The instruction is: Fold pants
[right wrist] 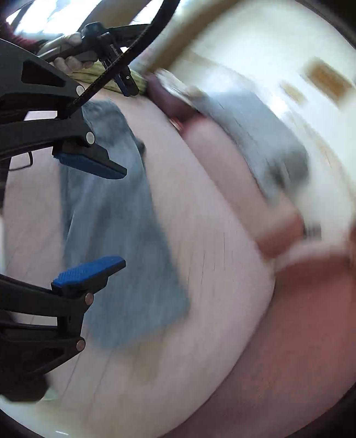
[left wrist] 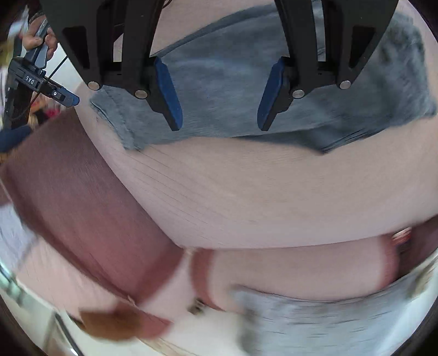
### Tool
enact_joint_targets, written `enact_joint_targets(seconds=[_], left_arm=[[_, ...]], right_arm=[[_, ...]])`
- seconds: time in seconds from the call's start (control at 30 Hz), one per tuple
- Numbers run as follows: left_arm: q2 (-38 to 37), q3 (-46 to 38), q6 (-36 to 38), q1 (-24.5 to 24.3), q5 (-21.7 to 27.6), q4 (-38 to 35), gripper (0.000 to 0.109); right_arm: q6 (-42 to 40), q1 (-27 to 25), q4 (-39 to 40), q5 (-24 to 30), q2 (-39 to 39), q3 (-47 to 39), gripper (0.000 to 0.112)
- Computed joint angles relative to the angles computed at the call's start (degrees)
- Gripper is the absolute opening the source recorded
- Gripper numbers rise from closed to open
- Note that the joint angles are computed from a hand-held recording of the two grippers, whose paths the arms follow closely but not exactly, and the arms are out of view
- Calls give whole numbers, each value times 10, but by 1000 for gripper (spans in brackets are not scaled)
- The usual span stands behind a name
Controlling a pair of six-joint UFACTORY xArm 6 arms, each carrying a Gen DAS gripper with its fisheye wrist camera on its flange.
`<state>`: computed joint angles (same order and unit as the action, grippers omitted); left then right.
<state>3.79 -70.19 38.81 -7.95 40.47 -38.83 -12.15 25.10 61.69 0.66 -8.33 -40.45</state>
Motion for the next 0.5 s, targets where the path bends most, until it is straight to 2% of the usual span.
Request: enact_joint_targets(seconds=[0.03, 0.13, 0.23, 0.3, 0.4, 0.47, 0.5], left_arm=[[26, -27, -8, -22, 12, 11, 56], [124, -135, -38, -84, 62, 43, 56], [219, -243, -83, -129, 101, 88, 56], [269, -303, -113, -153, 121, 120, 56], [334, -376, -141, -179, 133, 172, 56], [376, -429, -156, -191, 148, 196, 56], [406, -470, -160, -195, 171, 207, 56]], right_arm=[[-5, -12, 23, -1, -13, 21, 65], [42, -40, 5, 11, -20, 51, 65], [-40, -48, 114, 27, -2, 33, 65], [-46, -55, 124, 29, 17, 22, 65], [1, -45, 104, 20, 55, 1, 66], [-27, -42, 145, 32, 76, -20, 66], [-43, -40, 162, 39, 86, -28, 67]])
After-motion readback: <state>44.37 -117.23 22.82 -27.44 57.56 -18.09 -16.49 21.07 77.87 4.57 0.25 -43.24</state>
